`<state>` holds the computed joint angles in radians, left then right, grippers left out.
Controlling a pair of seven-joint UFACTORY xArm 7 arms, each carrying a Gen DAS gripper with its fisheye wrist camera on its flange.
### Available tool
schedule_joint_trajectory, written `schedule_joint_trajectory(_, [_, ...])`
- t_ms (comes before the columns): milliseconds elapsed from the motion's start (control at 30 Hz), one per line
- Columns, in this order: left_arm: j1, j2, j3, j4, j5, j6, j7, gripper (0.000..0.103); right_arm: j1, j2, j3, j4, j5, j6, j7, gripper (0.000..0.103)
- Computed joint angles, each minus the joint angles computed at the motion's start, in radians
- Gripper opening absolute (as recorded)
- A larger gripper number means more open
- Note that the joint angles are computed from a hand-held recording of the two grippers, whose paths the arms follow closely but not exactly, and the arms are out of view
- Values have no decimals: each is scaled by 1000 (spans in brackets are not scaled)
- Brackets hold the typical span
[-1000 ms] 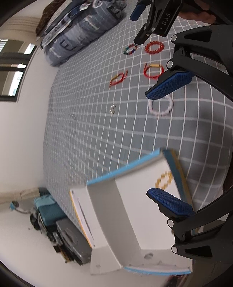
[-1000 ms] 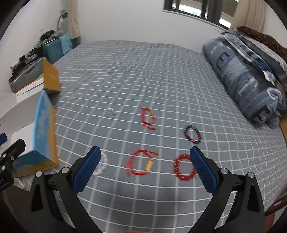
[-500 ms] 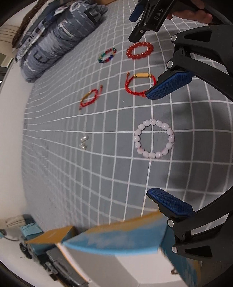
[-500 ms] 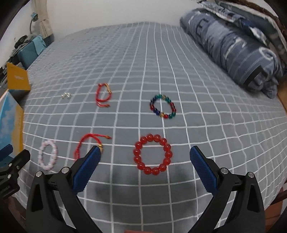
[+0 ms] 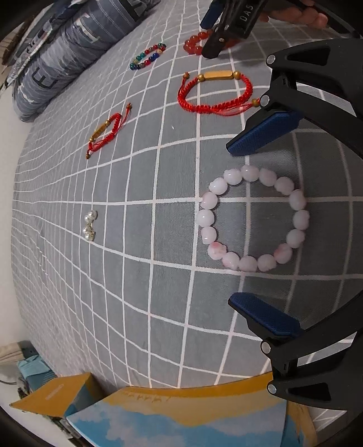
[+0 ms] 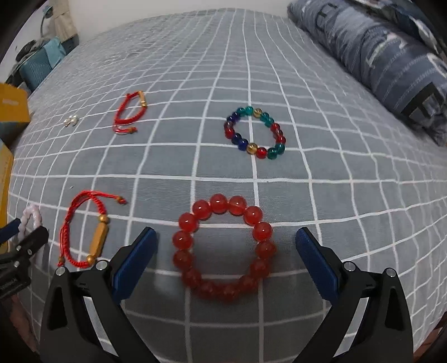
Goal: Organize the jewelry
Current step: 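Grasp the pink-white bead bracelet with the left tool while the right tool grasps the red bead bracelet, then lift both held bracelets and carry them over the white box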
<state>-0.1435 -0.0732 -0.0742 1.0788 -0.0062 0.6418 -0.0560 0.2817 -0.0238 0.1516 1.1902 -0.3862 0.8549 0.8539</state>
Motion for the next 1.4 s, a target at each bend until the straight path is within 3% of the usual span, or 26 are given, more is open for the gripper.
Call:
schedule_joint_trajectory(167, [-1,-1,6,-3,-41,-5,32,95,-5,-11,-1,-13,21,-2,7,94])
schedule_joint_trajectory(233, [2,-7,5,-8,-28,-3,29,92,-5,-14,0,-14,24,6,23,89])
schedule_joint_trajectory(833, [-4,-42,15,-11,-125,52,119,37,-16,-57,14,-36,7,43,50,34])
schedule_joint_trajectory(900, [-6,-48,20,-13,-159,54,143,20,-17,-59,15,-36,6,46,55,26])
schedule_joint_trajectory(1267, [-9,-84,22,-32,-193,31,176,19,-25,-92,26,-55,-12,13,95,24])
schedule_joint_trajectory(1300, [-8,-85,22,-32,-190,31,174,19,-25,-94,26,-56,-10,7,90,13])
schedule_joint_trajectory(1400, [-7,-87,22,-33,-187,26,169,19,-25,-97,33,-50,-24,10,96,13])
